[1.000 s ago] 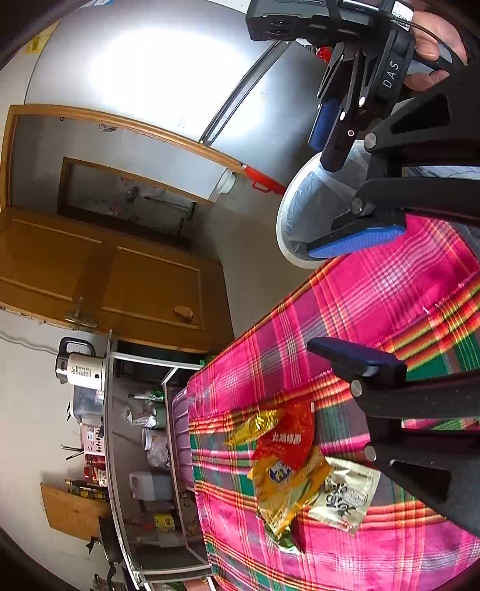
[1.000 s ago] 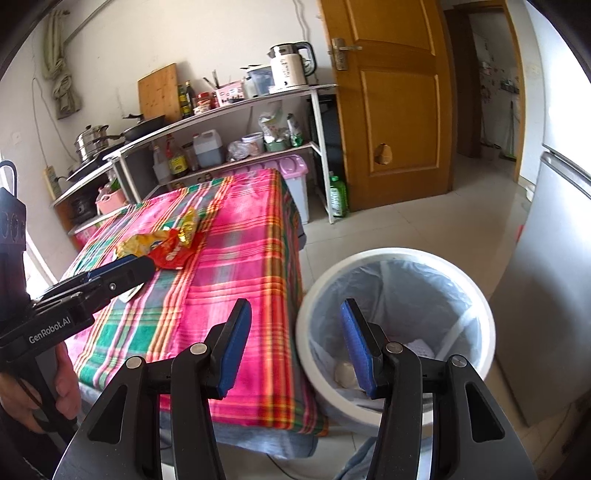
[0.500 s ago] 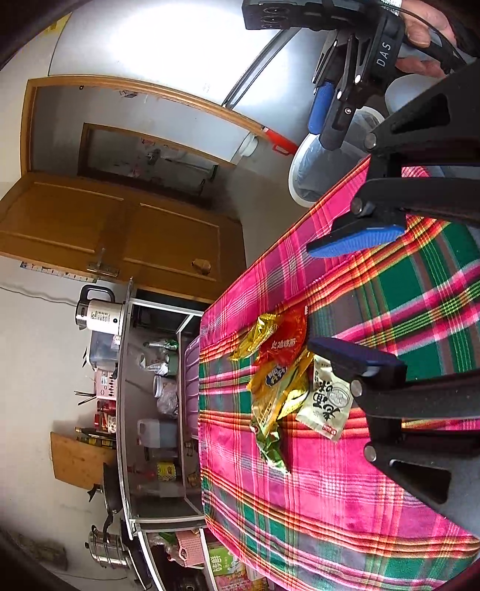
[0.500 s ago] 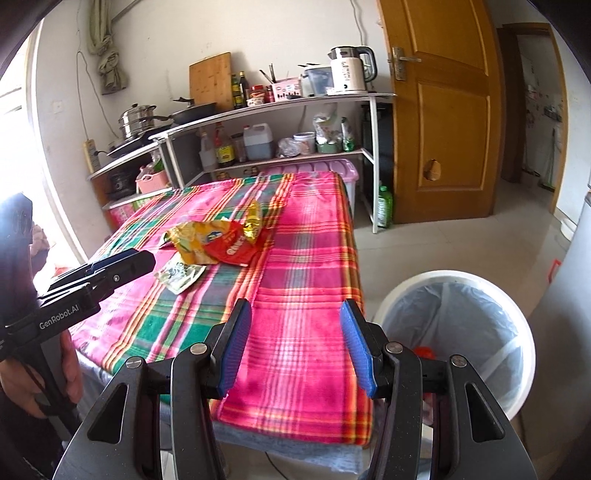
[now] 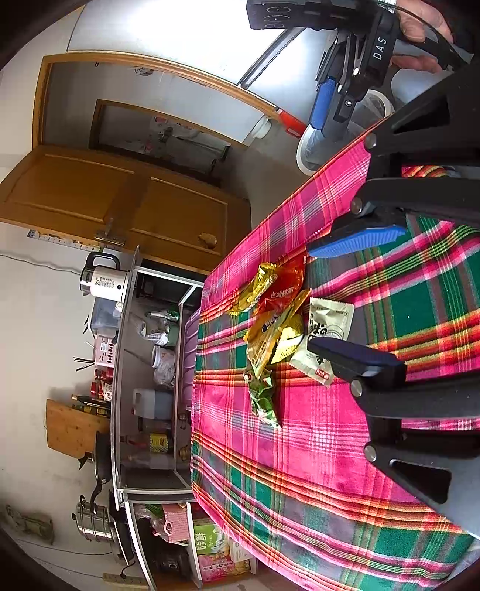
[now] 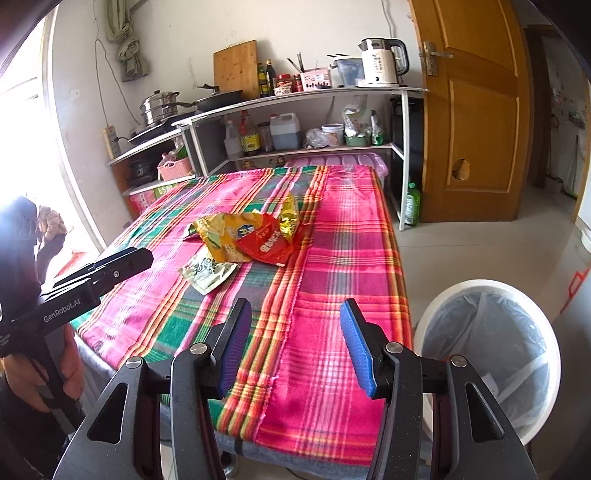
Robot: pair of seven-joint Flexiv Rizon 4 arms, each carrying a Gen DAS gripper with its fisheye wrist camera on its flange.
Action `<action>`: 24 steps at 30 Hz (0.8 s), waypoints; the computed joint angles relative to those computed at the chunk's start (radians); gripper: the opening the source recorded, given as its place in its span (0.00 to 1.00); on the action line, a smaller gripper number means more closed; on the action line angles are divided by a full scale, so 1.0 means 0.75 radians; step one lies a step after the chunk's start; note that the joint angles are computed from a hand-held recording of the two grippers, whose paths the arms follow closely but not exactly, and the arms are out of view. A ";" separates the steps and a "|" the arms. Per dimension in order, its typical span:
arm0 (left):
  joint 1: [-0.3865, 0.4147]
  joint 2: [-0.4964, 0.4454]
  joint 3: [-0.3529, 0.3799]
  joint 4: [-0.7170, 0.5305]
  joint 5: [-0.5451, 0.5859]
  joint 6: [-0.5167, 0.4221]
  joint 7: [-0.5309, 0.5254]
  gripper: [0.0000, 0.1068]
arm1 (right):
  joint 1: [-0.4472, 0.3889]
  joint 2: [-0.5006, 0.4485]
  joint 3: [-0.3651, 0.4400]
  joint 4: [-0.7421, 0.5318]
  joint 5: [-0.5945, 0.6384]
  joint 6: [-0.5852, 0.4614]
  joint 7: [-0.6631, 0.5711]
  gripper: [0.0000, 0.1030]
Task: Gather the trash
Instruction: 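Move both grippers back over the table toward the remaining wrappers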
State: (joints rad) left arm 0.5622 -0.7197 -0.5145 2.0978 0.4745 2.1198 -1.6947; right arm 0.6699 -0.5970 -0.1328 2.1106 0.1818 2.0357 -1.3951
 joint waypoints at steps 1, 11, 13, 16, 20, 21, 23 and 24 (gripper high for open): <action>0.005 -0.001 0.002 -0.002 -0.002 -0.004 -0.002 0.44 | -0.005 -0.004 0.004 -0.010 -0.011 -0.009 -0.002 0.50; 0.016 -0.019 0.056 -0.033 -0.044 -0.009 -0.001 0.44 | -0.038 -0.088 0.028 -0.167 -0.156 -0.120 0.033 0.50; 0.030 -0.033 0.047 -0.046 -0.042 -0.023 0.002 0.44 | -0.044 -0.104 0.032 -0.199 -0.189 -0.147 0.046 0.50; 0.056 -0.055 0.030 -0.059 -0.037 -0.031 0.010 0.44 | -0.045 -0.138 0.032 -0.259 -0.242 -0.188 0.065 0.50; 0.087 -0.073 0.016 -0.066 -0.048 -0.041 0.017 0.44 | -0.061 -0.183 0.051 -0.348 -0.322 -0.245 0.095 0.50; 0.096 -0.078 0.012 -0.068 -0.050 -0.043 0.018 0.44 | -0.066 -0.196 0.057 -0.371 -0.343 -0.255 0.102 0.50; 0.118 -0.089 -0.002 -0.071 -0.049 -0.047 0.019 0.44 | -0.073 -0.224 0.067 -0.422 -0.384 -0.285 0.115 0.50; 0.130 -0.096 -0.010 -0.074 -0.048 -0.050 0.021 0.44 | -0.079 -0.238 0.074 -0.448 -0.406 -0.302 0.122 0.50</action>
